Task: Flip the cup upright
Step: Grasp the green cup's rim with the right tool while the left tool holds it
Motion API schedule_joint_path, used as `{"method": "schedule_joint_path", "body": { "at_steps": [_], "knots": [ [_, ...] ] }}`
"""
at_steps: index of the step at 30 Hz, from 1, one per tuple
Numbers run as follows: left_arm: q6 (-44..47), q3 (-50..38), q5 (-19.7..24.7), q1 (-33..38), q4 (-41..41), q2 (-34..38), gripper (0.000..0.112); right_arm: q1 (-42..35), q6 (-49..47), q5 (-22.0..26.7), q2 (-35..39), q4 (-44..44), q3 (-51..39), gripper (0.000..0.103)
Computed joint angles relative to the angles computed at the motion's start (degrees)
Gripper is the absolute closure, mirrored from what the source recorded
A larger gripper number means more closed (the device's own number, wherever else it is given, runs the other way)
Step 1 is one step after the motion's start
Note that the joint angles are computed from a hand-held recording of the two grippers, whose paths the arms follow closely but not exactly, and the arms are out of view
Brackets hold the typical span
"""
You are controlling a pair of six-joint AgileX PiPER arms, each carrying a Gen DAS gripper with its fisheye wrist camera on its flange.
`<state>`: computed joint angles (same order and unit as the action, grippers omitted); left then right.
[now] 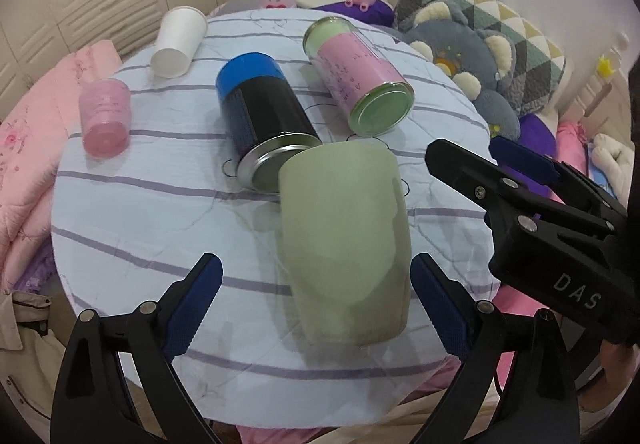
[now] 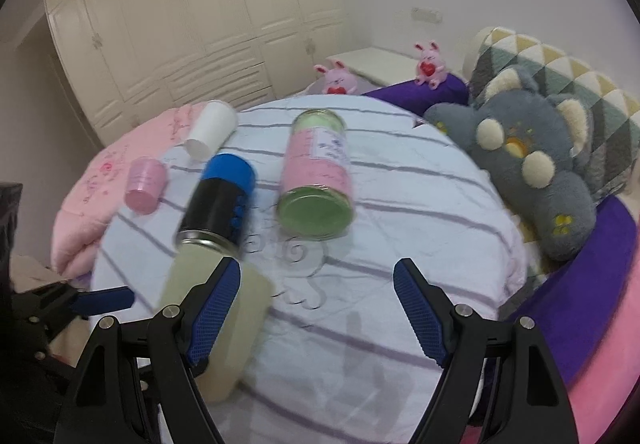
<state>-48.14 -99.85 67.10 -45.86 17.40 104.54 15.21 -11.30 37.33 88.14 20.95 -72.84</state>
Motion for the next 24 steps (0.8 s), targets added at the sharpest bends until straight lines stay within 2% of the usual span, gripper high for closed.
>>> {"method": "schedule_joint_path", "body": {
  "at_steps": [10,15,24],
  "knots": [
    [-3.1,8.8,-3.8,0.0,1.7,-6.5,0.016,3.0,2.1,3.9,1.0,1.2,-2.3,0.023],
    [-3.9,10.7,-3.8,-0.4,2.6,-7.9,0.016,4.3,3.6,5.8,2.4,0.8,-3.8,0.023],
    [-2.9,13.4,-5.3,0.8,1.4,-9.1,0.015,3.7,2.6,11.4,7.0,6.0,-7.5,0.023]
  ]
}}
